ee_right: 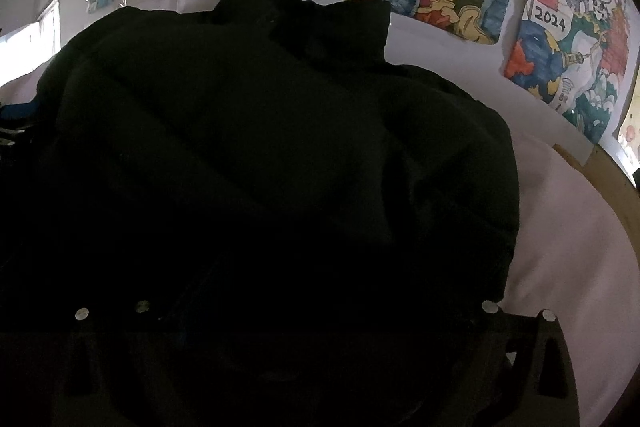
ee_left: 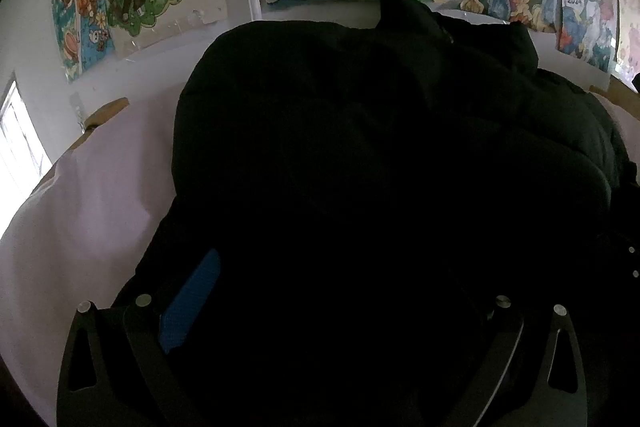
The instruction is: Fold large clothes
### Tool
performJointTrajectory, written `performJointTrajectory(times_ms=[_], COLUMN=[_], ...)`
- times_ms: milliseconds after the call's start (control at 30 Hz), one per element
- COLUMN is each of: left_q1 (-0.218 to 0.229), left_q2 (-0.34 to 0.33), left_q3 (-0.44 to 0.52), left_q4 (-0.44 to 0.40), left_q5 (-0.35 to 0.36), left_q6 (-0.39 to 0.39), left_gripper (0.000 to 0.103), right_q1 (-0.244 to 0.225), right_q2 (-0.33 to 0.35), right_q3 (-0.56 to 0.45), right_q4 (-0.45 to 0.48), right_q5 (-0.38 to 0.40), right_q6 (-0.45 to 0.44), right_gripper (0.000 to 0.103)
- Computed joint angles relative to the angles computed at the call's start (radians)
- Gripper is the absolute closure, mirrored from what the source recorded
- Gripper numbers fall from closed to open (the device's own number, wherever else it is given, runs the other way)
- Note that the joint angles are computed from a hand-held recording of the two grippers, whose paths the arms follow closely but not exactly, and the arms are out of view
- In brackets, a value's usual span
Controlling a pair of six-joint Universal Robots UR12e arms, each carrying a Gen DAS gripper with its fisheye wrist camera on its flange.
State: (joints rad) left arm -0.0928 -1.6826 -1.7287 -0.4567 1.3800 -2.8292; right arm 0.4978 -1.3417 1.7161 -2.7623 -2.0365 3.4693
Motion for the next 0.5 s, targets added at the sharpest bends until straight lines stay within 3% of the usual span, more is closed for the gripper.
performJointTrajectory(times_ms=[200, 267, 400, 500], left_q1=[0.008, 0.029, 0.081, 0.056], left_q2=[0.007, 0.019, 0.033, 0.000], left_q3=[-0.003, 0.004, 0.055, 0.135], left_q4=[-0.005, -0.039, -0.141, -0.140], left_q5=[-0.027, -0.096, -0.308, -0.280], left_q6=[-0.008, -0.010, 0.026, 0.043], left_gripper=[0.002, 0.002, 0.002, 0.002], right_q1=[-0.007, -0.021, -0.060, -0.090], right_q2=[-0.009, -0.032, -0.069, -0.059], right_q3=[0.011, 0.031, 0.039, -0.035], right_q4=[-0.024, -0.064, -0.124, -0.062], right_q5=[0.029, 0.082, 0.186, 0.197], right_q6=[0.003, 0.008, 0.053, 0.034], right_gripper=[0.000, 0.000, 0.000, 0.000])
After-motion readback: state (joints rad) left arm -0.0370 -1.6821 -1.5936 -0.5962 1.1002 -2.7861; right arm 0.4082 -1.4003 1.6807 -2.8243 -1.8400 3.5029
